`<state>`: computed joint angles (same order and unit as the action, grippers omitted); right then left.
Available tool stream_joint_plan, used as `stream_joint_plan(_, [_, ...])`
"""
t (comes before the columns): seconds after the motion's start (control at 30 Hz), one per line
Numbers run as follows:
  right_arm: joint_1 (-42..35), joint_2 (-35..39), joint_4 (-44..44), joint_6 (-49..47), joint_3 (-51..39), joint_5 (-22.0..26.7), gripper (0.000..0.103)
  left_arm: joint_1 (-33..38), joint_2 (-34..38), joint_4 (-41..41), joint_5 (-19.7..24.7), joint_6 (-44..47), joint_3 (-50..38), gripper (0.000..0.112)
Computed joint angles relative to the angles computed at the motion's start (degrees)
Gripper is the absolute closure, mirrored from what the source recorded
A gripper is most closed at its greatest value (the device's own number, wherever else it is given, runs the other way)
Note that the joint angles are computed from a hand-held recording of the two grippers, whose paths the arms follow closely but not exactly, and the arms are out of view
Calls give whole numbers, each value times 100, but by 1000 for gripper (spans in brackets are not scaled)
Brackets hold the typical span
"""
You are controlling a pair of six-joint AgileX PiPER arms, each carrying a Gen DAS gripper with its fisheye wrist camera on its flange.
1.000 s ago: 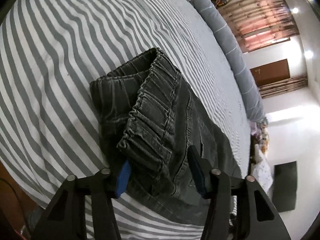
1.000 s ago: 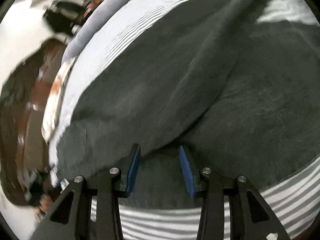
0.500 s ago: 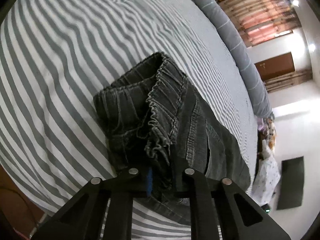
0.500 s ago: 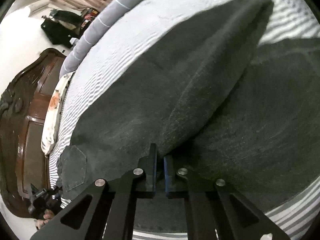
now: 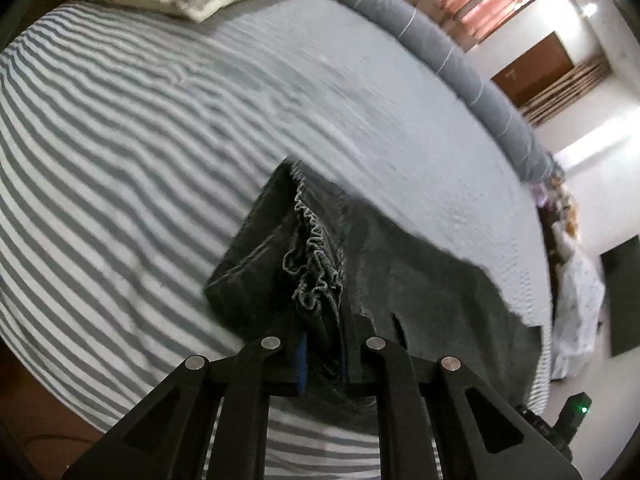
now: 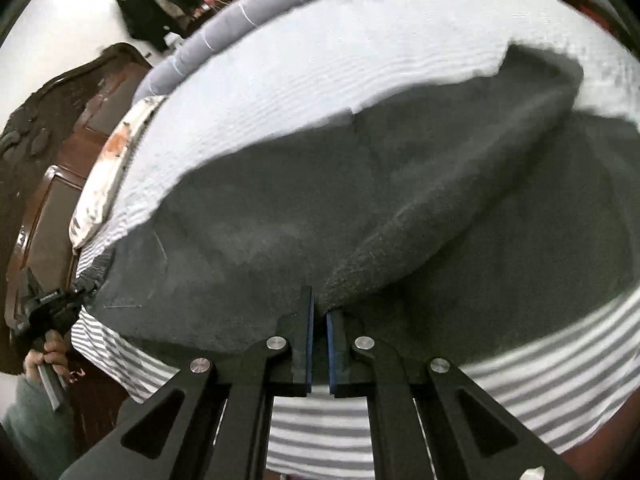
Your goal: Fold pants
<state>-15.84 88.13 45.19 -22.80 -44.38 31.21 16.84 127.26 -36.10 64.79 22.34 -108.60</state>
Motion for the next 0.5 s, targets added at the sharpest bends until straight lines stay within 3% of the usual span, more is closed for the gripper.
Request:
stream_joint_plan(0.23, [192,270,130,-41,329,-297,98,-18,-101,244,-486,262,616,100])
stream_joint_plan(0.33, [233,442,85,-10,274,-327,97,-273,-315,612,-945,215,962,100])
stream_joint_plan(0.5, [-158,551,975,-766,358,-32,94,-533,-665,954,-1503,217,1425,96])
